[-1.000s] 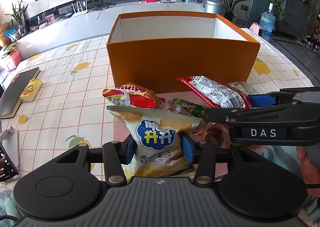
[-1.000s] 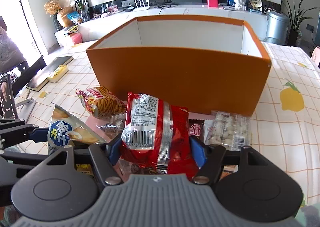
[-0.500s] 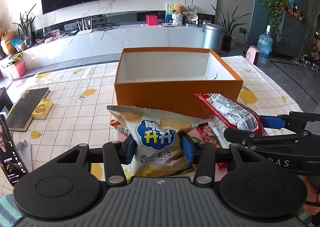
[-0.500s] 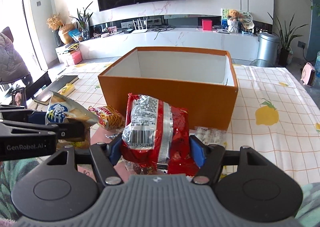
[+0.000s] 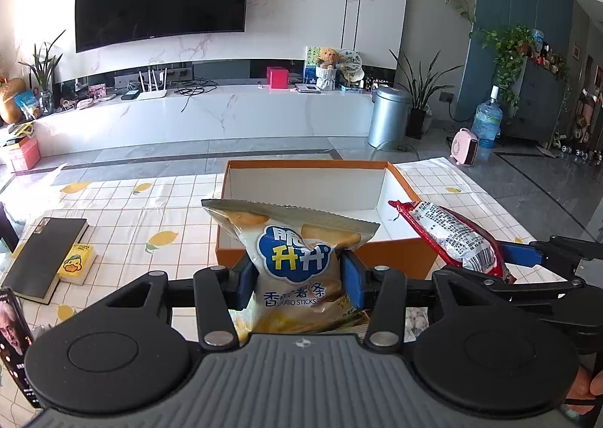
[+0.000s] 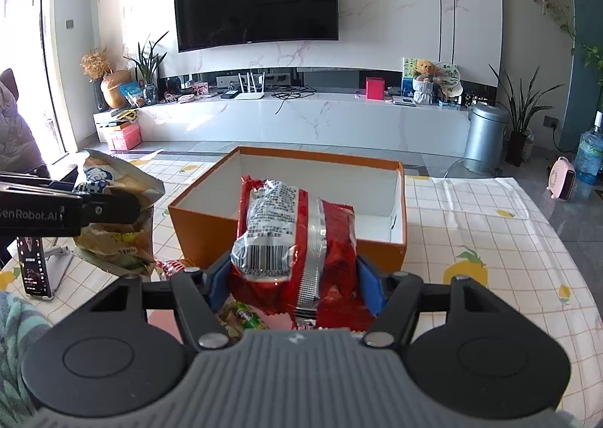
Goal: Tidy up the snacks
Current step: 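Lift both bags and carry them over the orange box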
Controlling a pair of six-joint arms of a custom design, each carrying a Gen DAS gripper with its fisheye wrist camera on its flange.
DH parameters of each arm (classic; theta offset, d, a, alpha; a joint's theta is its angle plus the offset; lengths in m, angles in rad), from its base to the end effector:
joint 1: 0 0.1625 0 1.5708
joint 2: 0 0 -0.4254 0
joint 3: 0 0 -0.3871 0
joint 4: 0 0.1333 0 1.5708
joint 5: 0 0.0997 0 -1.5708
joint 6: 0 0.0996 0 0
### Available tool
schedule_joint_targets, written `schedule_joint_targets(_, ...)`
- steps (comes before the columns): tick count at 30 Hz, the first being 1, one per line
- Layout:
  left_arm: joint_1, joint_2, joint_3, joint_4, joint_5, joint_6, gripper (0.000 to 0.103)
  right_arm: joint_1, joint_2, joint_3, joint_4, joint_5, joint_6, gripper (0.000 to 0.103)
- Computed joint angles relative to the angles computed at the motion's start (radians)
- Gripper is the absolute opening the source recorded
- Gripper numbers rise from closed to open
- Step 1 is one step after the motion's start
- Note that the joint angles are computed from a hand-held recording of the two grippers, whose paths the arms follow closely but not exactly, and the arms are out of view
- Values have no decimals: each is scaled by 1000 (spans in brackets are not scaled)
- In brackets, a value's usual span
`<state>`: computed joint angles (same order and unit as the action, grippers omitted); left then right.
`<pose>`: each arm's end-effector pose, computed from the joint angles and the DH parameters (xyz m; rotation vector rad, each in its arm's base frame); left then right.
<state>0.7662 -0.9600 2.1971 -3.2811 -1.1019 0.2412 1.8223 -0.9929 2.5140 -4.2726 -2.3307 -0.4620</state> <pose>-0.2366 -0.4752 0.1116 1.2187 2.4268 -0.8079 0.1513 -0.3290 0.1970 0.1958 -2.0488 1.2414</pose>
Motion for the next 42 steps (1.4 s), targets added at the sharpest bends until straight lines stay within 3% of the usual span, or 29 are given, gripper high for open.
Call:
schedule_joint_targets(6, 40, 54, -115, 64, -57, 43, 53, -46, -29, -90, 102, 22, -56, 65)
schedule_joint_targets(14, 48, 142, -248, 141, -31, 78, 53, -114, -31, -241, 296, 49, -94, 64)
schedule_joint_targets(22, 93, 236, -420, 402, -13, 69, 53, -172, 7, -391, 518, 47, -155, 64)
schedule_joint_targets(26, 116, 279, -512, 538, -13, 50, 53, -225, -22, -456, 756, 86, -80, 64)
schedule_joint_targets(30, 118, 326, -576, 609, 37, 72, 53, -255, -22, -521, 940, 83, -12, 64)
schedule_joint_targets(37, 115, 412, -700, 775, 138, 63, 53, -276, -2, -592, 1117, 75, 37, 65)
schedule_joint_targets(42, 114, 431, -724, 844, 171, 43, 53, -278, 8, -636, 1243, 74, 87, 65)
